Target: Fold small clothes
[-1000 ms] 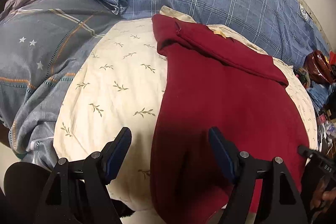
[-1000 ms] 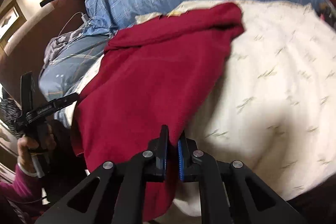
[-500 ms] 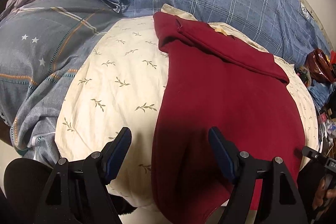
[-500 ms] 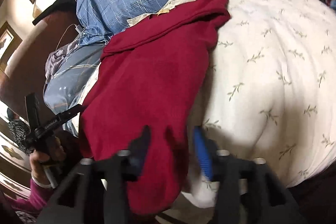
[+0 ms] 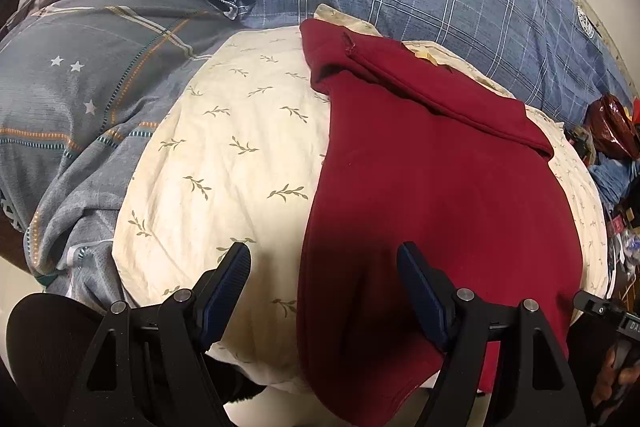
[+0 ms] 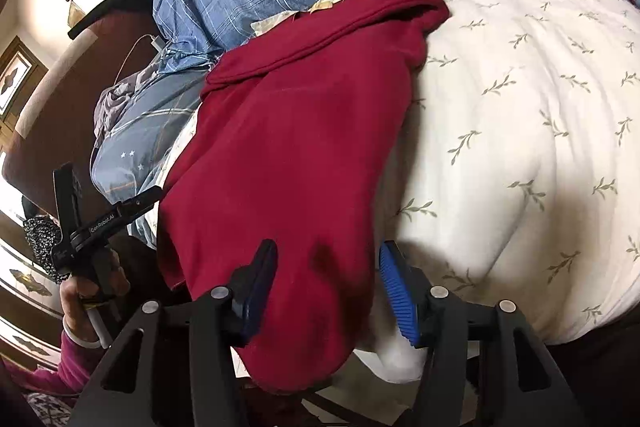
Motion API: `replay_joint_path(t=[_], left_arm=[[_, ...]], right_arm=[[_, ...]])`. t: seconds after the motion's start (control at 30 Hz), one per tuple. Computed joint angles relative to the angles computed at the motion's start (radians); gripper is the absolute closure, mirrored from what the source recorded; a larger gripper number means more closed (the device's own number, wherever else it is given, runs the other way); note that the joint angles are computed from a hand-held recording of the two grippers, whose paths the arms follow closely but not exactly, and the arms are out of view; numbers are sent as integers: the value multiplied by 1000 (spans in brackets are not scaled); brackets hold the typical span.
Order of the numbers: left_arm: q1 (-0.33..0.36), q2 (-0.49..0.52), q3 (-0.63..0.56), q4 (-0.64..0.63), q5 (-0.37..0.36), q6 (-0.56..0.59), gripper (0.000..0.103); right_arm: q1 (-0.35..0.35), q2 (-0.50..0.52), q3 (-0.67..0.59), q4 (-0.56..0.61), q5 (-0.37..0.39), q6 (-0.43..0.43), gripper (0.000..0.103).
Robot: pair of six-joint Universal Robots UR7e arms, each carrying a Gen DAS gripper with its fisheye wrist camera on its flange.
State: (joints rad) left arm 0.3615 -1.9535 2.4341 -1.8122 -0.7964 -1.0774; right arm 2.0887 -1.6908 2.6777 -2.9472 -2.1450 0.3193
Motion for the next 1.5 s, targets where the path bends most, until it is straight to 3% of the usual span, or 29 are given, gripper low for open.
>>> replay_joint_path(t=[0.37,0.73,0.87,1.07,1.13,1.2,1.27,1.4,1.5], left_arm=[[-26,-32,-6,63,-19,-36,28],[-63,-214,4,200,-207,-111,28],[-15,-206,34,90,-272,-57,28],[75,-129,77,-99,-284,36,30],[108,-106,91,-157,-292,67,39],[115,-86,86,-139,-276,79,71],[118,-100,79,-122,-274,111,96],[91,-195,53,-81,-278,150,98],[43,-302,16,8,-225,119,99]], right_arm=[[8,2,-2,11,2,6,47],[-12,-24,20,-2,32,9,46],[-17,-35,20,14,36,10,46],[-5,-66,22,43,19,27,44],[-7,-78,26,49,16,32,44],[-10,-93,30,55,17,40,44],[-13,-108,32,69,20,47,44],[-7,-139,26,136,28,61,44],[-7,-177,30,173,59,63,44]])
